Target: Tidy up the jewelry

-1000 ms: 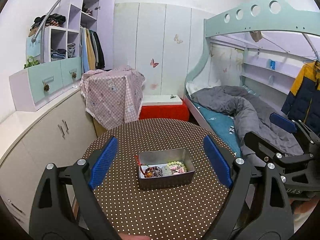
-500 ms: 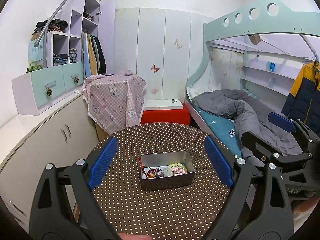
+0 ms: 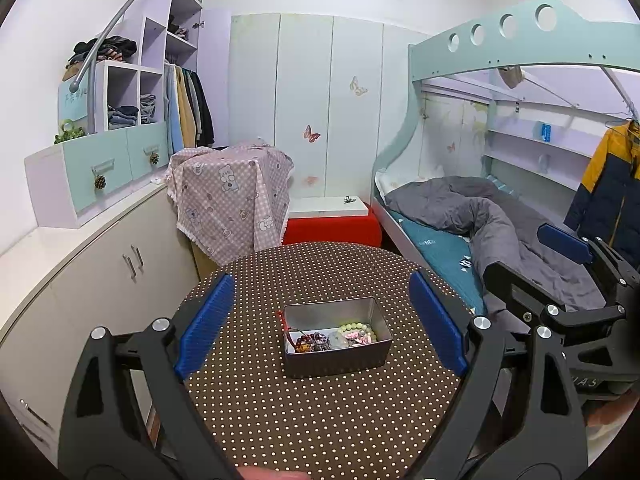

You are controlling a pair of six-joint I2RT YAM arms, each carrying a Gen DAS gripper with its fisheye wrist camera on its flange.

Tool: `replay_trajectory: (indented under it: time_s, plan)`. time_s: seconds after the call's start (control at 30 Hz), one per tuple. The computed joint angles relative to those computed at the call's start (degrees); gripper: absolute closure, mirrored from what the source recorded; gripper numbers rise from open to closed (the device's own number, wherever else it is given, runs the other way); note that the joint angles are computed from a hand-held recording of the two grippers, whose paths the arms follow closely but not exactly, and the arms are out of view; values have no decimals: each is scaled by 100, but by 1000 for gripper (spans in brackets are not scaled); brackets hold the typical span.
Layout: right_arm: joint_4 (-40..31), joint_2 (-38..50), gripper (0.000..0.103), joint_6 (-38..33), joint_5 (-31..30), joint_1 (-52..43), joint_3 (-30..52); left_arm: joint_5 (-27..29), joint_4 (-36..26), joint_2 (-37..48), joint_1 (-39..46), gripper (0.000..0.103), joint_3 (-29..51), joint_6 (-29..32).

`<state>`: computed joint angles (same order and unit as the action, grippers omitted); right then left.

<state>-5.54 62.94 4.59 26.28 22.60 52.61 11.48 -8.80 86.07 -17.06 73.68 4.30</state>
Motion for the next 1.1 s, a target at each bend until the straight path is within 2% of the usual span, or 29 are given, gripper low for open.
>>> replay_trajectory:
  time_s: [1.1]
  plan:
    - [9,-25,8,20,-6,17,-43,60,20,35,57,16,-21,16]
